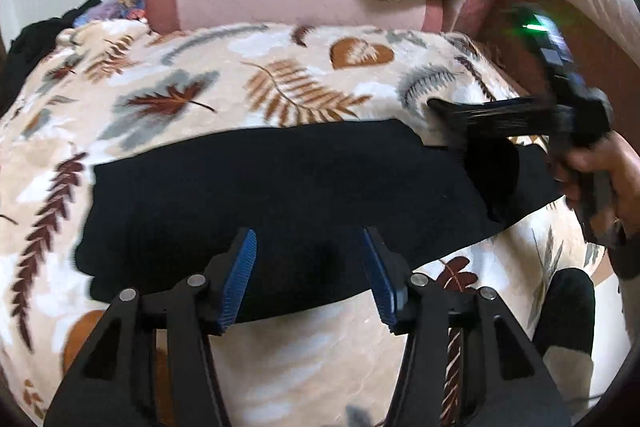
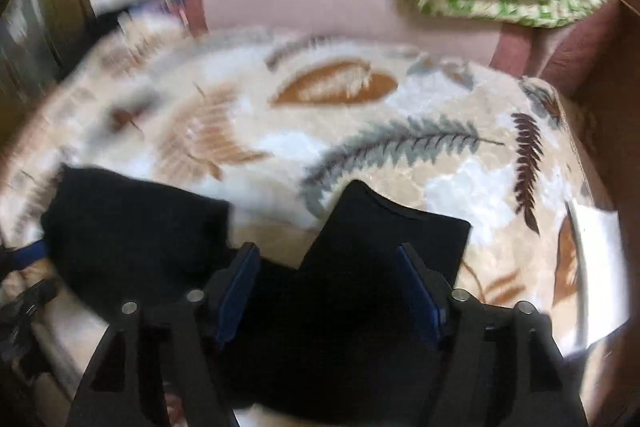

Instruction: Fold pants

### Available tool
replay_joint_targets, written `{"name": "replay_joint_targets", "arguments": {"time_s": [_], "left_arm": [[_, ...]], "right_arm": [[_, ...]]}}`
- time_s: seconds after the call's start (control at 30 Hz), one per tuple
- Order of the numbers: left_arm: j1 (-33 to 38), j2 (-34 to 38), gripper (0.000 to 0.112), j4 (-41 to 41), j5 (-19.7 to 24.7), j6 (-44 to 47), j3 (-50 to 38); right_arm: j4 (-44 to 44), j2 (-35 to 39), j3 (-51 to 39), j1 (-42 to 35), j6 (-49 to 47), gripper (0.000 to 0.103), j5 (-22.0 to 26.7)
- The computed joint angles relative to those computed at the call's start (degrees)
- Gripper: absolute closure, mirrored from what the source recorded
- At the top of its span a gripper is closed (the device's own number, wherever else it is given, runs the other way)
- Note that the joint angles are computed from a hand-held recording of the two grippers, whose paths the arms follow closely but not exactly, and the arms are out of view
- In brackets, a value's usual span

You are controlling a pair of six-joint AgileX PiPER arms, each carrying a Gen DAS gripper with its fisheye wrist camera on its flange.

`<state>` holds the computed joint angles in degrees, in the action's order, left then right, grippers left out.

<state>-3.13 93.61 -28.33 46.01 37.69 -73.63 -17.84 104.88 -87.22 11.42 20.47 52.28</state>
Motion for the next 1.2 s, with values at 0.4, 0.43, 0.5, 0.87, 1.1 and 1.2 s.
{"name": "replay_joint_targets", "arguments": {"time_s": [0.4,0.43,0.5,0.87,1.1,1.2], "left_arm": [[-3.2,2.2,0.060,2.2,-1.4,-4.6,1.0],[-3.3,2.0,0.060,2.0,-1.4,-4.7,1.2],[-3.9,2.0,0.060,2.3,-1.6,-4.9,1.8],[-5.8,1.5,0.059,6.4,-1.9,-9.1,2.1],[-2.8,-1.1,0.059,6.8,-1.1,-9.0,2.3],[0.2,-2.2,0.059,7.8,-1.4,-8.4,1.9]], "right_arm": [[24.4,-32.5,24.1,-17.5,-19.3,0.099,-15.9],[30.1,-37.9,28.0,-22.4,-24.7,0.099,-15.4],[40.7,-42.1,32.9,-31.4,-36.1,0.099,-12.3],[55.5,-40.0,45.3,-51.4,-52.2,0.077,-10.4],[25.9,-30.3,39.1,-35.7,-26.1,0.061,-20.7],[24.2,-27.7,38.8,-35.2,-26.9,0.096,-21.5]]}}
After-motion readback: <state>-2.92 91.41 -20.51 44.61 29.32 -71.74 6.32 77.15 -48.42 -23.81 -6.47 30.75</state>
